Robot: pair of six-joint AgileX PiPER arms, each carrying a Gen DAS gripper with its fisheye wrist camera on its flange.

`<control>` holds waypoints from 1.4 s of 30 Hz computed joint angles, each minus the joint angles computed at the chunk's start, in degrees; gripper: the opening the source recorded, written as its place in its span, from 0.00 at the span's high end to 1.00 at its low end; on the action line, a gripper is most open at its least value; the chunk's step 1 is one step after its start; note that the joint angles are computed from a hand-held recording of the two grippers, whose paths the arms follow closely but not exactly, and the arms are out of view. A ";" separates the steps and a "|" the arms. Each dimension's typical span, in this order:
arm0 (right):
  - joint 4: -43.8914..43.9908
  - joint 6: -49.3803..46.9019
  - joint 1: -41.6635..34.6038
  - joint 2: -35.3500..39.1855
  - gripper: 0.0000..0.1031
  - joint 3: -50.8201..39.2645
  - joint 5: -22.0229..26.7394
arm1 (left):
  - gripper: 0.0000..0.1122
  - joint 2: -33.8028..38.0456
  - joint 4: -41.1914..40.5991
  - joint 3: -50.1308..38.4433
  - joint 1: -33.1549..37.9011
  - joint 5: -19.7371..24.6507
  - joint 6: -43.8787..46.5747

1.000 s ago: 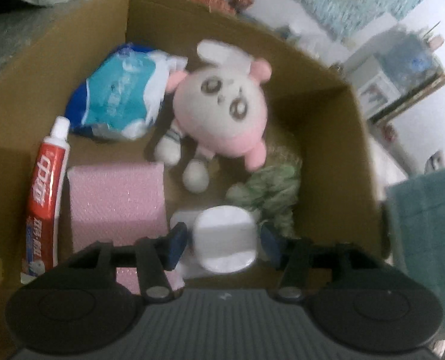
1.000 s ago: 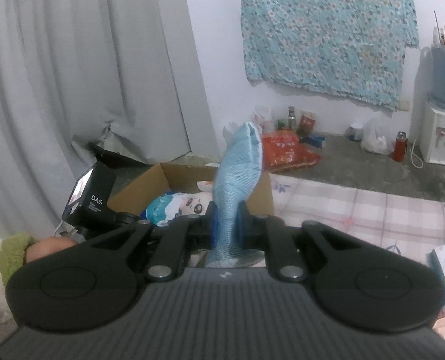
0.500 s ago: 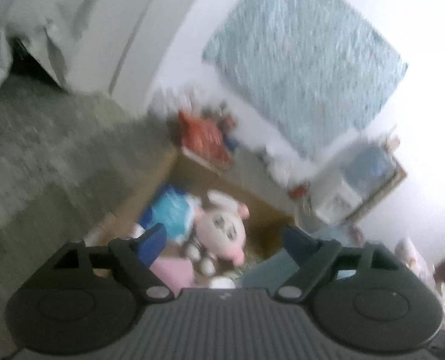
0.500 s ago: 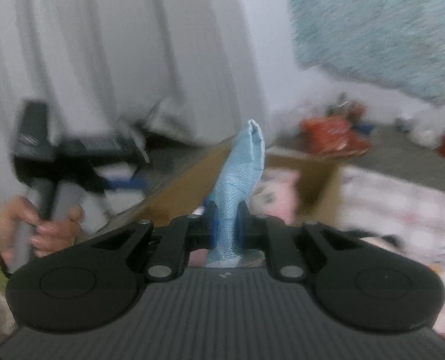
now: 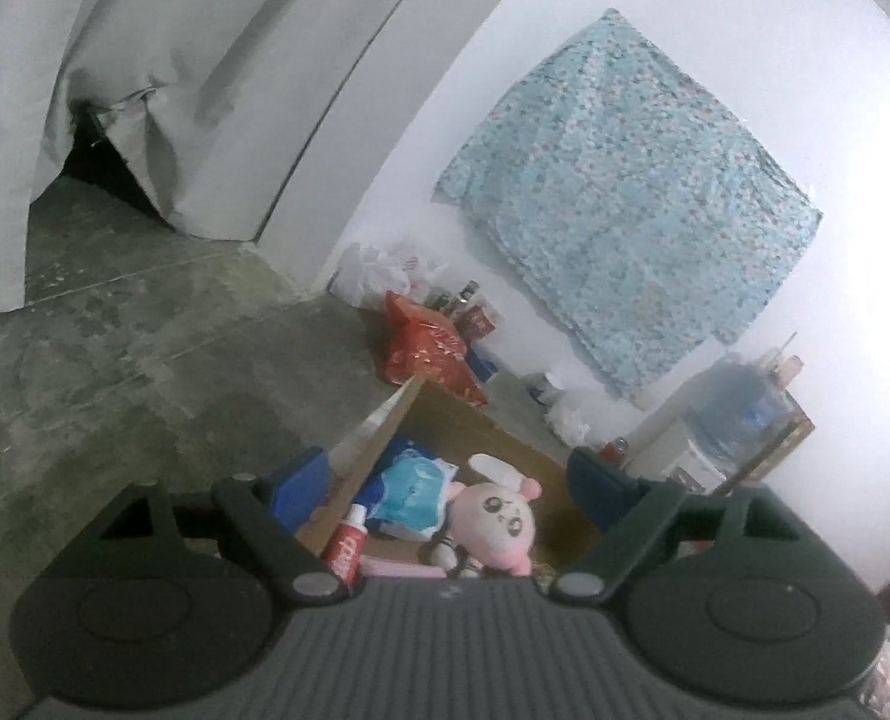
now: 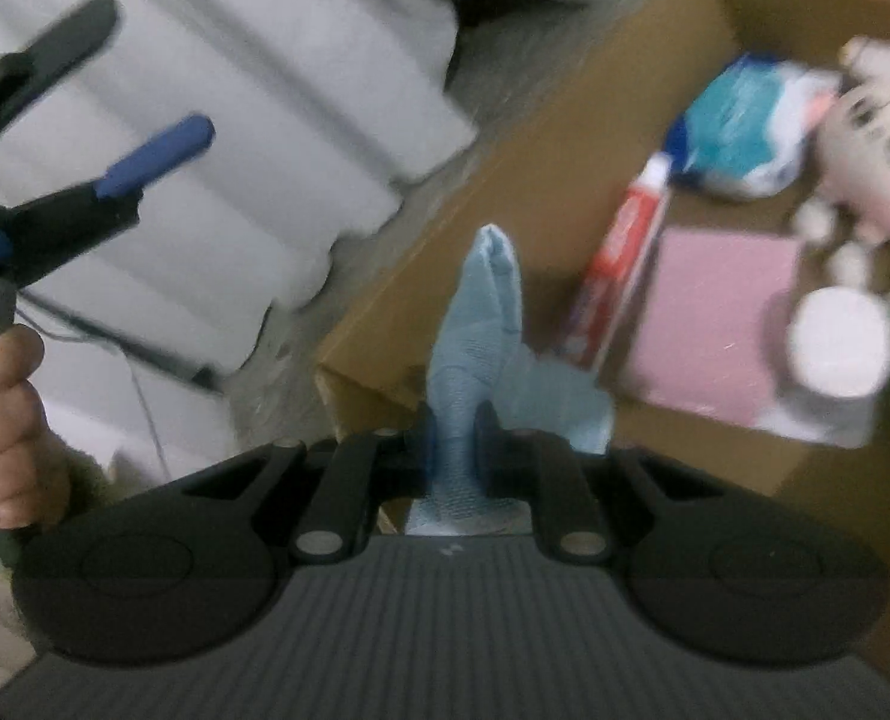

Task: Organize soft objects
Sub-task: 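Carry the white container and blue towel into the cardboard box and release both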

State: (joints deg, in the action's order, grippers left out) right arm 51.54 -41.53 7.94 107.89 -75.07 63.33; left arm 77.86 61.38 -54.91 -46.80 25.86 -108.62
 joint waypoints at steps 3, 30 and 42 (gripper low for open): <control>-6.17 7.96 2.76 8.79 0.85 -9.63 4.00 | 0.23 0.62 -0.66 0.98 1.97 -3.19 0.09; -4.71 10.76 4.99 12.56 0.53 -7.61 2.31 | 0.19 2.68 -0.53 0.90 2.13 -3.62 -0.67; 13.99 -15.45 -16.39 -29.29 0.21 32.74 -2.24 | 0.13 6.09 -4.19 -4.89 -7.55 2.91 5.88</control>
